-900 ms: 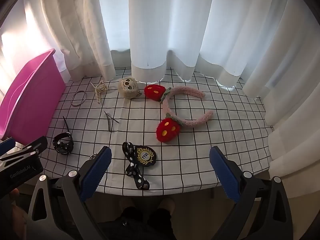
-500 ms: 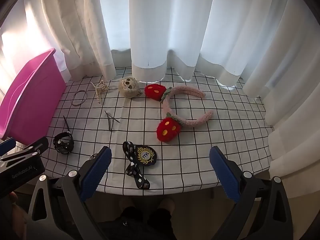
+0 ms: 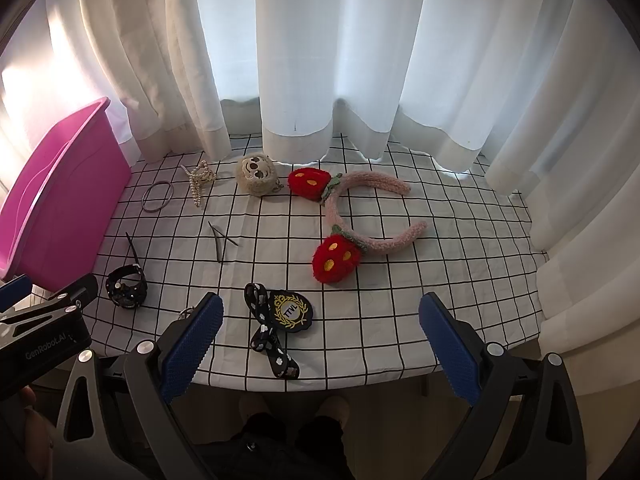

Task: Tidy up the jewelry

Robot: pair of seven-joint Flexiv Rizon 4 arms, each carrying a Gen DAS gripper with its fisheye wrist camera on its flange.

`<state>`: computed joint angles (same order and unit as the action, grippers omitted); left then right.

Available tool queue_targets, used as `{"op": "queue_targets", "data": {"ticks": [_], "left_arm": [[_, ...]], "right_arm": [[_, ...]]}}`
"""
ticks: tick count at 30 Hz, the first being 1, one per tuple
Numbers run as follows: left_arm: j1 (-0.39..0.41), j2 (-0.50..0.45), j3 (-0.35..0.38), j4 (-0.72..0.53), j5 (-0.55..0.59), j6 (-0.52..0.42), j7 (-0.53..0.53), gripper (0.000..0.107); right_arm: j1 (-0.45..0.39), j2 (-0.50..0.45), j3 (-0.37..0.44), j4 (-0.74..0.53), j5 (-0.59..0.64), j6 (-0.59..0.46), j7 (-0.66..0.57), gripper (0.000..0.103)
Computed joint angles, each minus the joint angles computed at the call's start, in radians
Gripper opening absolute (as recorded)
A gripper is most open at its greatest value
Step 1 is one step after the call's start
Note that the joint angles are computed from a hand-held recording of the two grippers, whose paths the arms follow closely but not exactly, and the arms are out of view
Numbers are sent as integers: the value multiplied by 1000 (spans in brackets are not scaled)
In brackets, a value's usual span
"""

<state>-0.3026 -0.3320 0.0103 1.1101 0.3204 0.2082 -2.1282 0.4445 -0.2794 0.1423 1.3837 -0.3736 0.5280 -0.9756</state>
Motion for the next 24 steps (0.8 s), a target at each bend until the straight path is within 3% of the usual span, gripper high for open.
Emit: {"op": "queue_targets", "data": {"ticks": [24], "left_arm": [[4, -5, 4, -12, 3, -1, 2, 97]], "right_arm": [[-1, -19, -4, -31, 19, -12, -15, 94]]}}
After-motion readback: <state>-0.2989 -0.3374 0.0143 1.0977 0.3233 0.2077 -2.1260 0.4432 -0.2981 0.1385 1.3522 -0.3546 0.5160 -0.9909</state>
